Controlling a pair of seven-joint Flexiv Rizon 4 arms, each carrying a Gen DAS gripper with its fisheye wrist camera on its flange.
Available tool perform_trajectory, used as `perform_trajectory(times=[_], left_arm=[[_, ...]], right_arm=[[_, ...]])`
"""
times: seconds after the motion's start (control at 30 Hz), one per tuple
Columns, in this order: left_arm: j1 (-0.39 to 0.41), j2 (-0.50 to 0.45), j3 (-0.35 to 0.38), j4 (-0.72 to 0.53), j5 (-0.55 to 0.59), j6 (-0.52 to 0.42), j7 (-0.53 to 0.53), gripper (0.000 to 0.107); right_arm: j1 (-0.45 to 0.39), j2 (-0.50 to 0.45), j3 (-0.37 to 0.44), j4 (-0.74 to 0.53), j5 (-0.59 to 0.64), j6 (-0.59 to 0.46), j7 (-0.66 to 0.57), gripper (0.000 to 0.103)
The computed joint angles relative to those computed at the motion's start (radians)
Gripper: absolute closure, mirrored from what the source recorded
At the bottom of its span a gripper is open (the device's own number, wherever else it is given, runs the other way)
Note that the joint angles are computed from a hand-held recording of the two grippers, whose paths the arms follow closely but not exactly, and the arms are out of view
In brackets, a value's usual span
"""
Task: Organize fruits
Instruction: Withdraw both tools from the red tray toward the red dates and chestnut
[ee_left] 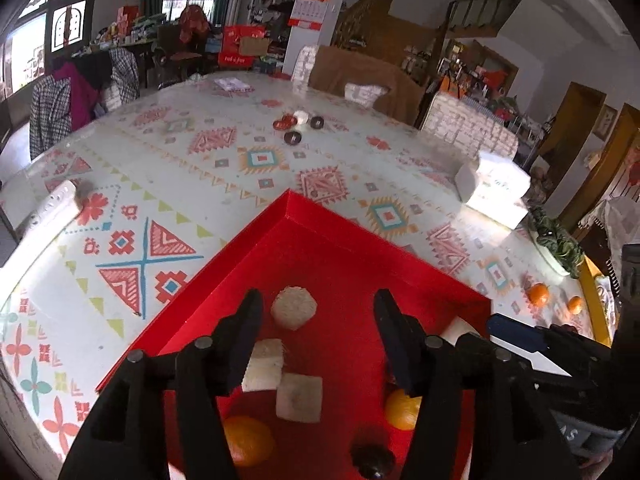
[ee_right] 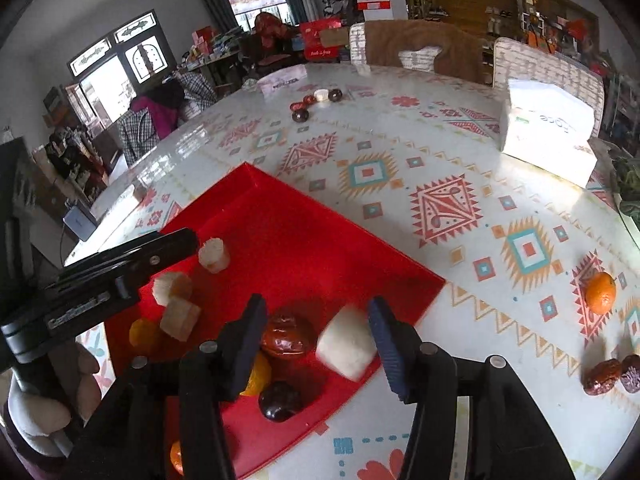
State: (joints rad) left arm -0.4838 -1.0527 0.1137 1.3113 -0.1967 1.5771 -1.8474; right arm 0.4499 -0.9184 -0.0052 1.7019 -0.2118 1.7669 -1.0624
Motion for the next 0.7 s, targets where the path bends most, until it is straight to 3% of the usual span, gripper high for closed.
perform_trajectory(times=[0.13, 0.23, 0.4, 0.57, 0.7], left_arm=[[-0.018, 0.042, -0.004, 0.050, 0.008, 0.048, -0.001, 0.050], [-0.041, 0.065, -0.005, 0.075, 0.008, 0.076, 0.009, 0.043], [-0.063, 0.077, -0.052, 0.070, 0.013, 0.086, 0.067, 0.041], [-0.081, 0.044, -0.106, 0.003, 0.008, 0.049, 0.120, 0.038], [-0.110, -0.023, -0.125, -0.124, 0.005, -0.047, 0.152, 0.037]], right_arm=[[0.022, 0.036, -0.034, 0.056, 0.031, 0.049, -0.002, 0.045], [0.045, 0.069, -0.072, 0.115, 0.068, 0.094, -0.013, 0.045], [0.099, 0.135, -0.171, 0.257, 0.188, 0.188, -0.058, 0.045], [0.020, 0.190, -0.165, 0.377, 0.281, 0.259, -0.096, 0.045], [-0.092, 0.209, -0.128, 0.438, 0.319, 0.294, -0.095, 0.045]])
